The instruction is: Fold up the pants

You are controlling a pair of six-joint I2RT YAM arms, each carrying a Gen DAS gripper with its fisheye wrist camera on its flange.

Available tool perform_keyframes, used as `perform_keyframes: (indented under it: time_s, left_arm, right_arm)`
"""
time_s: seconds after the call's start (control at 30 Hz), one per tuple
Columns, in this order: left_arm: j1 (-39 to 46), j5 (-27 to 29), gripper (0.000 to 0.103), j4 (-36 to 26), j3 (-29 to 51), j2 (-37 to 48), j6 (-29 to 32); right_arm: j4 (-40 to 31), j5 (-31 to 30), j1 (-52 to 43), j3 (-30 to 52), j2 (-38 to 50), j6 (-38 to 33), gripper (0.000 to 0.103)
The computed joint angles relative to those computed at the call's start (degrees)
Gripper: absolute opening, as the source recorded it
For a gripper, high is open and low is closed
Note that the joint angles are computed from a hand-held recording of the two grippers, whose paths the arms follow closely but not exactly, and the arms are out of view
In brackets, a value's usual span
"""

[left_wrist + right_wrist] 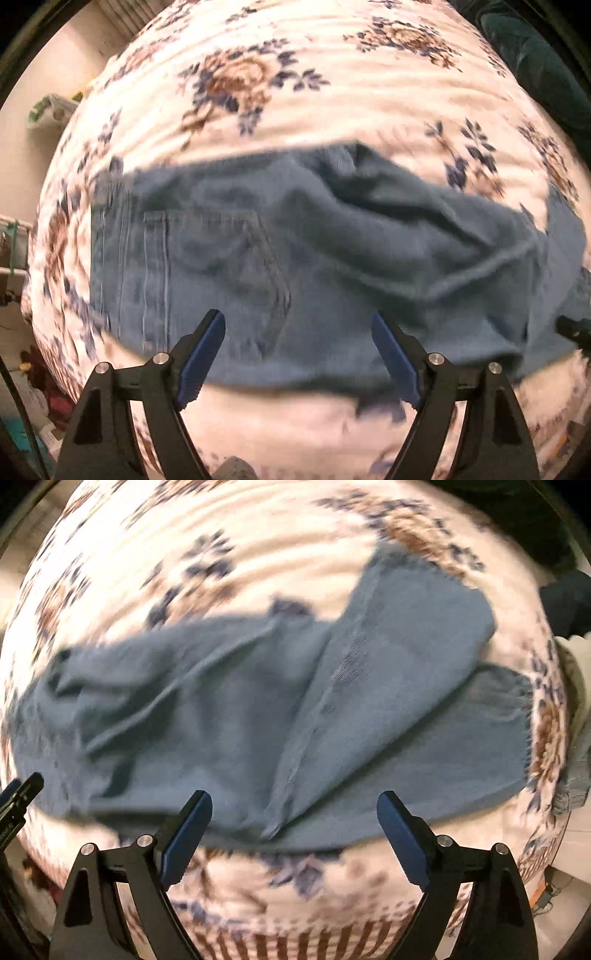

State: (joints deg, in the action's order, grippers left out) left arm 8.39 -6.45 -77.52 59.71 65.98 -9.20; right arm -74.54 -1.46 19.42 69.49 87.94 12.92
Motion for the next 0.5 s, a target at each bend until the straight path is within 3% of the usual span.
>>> perform_keyframes:
  time_s: [0.13, 0.27, 0.43, 0.5]
  left_arm:
    - [-1.31, -2.04, 0.080, 4.53, 1.36, 4.92, -0.30]
    - [-2.92, -3.66, 0.080, 8.18, 3.09, 9.90, -1.21]
    - [-4.67, -3.49, 0.080, 8.39, 3.97, 12.63, -3.31]
    - [-5.66, -3.20, 0.080, 7.83, 3.98, 12.74, -4.18]
  right_arm:
    - [4.03, 1.01, -7.57, 4.97, 6.91, -1.29, 0.093]
    - [5.53, 0.64, -12.28, 16.67, 18.65, 1.00, 0.093]
    - [4.06, -1.67, -12.84, 31.53, 33.61, 5.58, 0.092]
    - [3.12, -1.04, -12.42, 34.43, 37.03, 6.06, 0.078]
